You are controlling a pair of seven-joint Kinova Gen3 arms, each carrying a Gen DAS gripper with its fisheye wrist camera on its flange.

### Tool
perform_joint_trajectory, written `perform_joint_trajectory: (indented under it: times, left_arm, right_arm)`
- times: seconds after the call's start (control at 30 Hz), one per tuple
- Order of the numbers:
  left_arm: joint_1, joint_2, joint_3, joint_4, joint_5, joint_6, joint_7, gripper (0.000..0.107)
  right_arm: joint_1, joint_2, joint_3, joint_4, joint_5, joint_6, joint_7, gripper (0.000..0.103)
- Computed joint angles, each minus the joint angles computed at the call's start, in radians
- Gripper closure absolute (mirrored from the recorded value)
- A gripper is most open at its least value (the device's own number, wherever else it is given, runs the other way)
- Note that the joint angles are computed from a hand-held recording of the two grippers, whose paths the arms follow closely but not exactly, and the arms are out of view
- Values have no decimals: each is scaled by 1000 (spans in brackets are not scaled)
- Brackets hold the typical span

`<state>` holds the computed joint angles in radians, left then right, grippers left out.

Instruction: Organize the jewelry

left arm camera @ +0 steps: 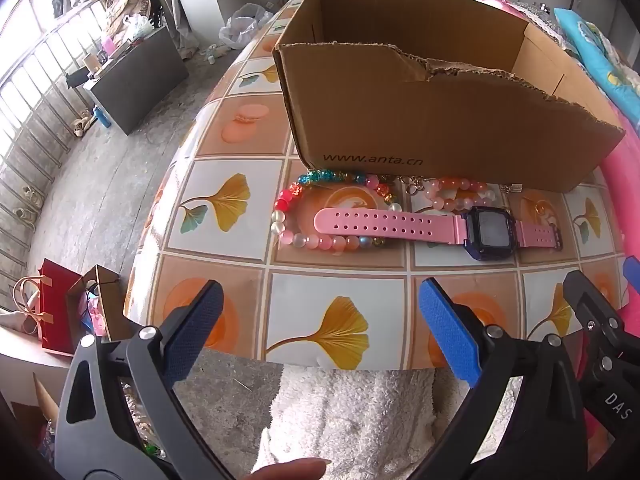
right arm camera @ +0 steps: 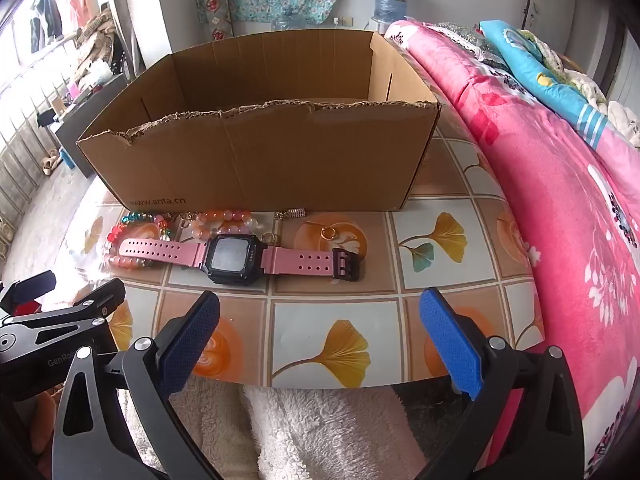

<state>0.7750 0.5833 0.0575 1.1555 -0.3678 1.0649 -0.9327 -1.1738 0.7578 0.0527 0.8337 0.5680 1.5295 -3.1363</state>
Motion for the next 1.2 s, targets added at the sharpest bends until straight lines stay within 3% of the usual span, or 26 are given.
perform_joint_trajectory:
  times: [1.2]
  left_arm:
    - [13, 2, -3, -2, -15, 2, 8, 13]
  right_arm:
    - [-1, 10, 3, -19, 0, 10, 8, 5]
